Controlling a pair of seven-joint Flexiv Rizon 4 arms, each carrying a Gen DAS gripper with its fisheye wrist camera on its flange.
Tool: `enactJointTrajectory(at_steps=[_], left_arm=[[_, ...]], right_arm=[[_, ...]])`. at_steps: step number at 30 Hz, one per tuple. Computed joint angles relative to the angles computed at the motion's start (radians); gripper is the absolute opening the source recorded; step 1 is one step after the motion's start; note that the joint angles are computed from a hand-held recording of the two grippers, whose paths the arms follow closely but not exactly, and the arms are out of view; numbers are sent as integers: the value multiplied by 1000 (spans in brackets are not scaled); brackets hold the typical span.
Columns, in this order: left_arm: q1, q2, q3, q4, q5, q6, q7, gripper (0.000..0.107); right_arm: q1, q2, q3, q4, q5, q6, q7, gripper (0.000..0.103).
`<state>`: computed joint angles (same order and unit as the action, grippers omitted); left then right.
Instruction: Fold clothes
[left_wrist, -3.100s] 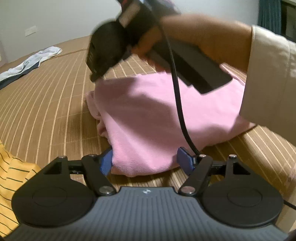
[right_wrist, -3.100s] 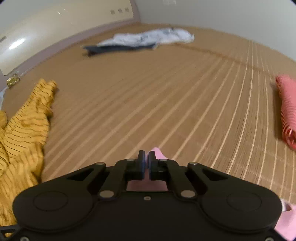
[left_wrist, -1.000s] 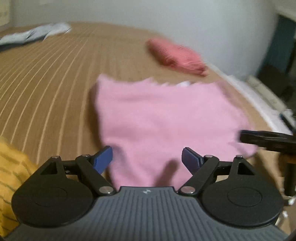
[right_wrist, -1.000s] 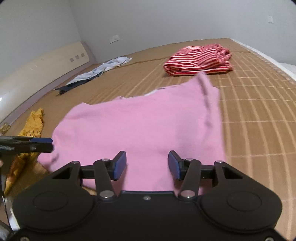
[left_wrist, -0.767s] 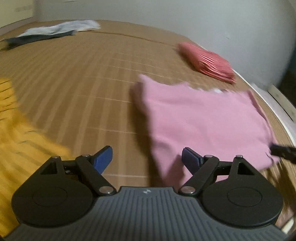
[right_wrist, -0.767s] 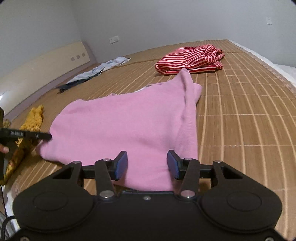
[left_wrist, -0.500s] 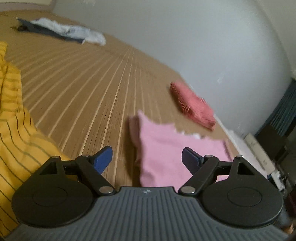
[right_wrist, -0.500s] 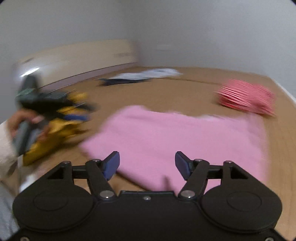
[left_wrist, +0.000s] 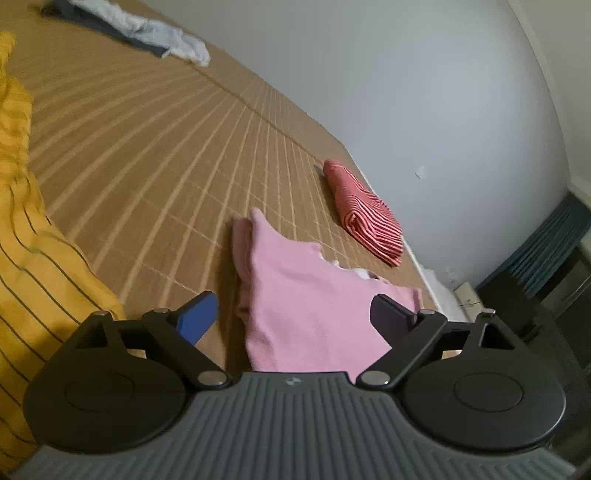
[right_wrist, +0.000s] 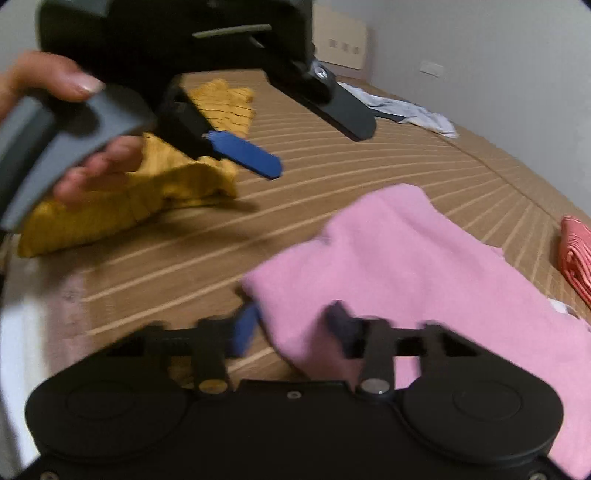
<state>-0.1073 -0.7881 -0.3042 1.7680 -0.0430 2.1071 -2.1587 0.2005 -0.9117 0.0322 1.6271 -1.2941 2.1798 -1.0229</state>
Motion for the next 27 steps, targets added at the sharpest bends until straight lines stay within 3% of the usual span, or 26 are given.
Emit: enactJointTrajectory(at_steps=[1,5,8,12,17,21,24,27], left_arm=[[29,-16,-38,-10,24,-1,-17,93],[138,-99,-186,-60,128,-12,-92,93],[163,-154,-234,-101,161,-6,-137,93],[178,-214,-270,-163,197,-18,-173,93],[157,-214,-245,-185,175,-61,-174,93],[191,-214,-284,-172,187,-103,-172,93],[123,-175,-190,-169,101,-106,-143,93],[104,-196,-185,-207,84,-115,-116,92]], right_arm=[[6,-1,0,11,48,8,-31,10],[3,0,31,50,209,43,-127,8],[-52,-14,76,27,178,73,-63,8],[-62,-18,59,9,157,110,-8,8],[-67,-15,35,8,124,145,48,8],[-61,-7,14,13,116,174,97,8],[-62,-9,2,2,84,191,136,8],[-51,-6,-15,10,86,215,142,8]])
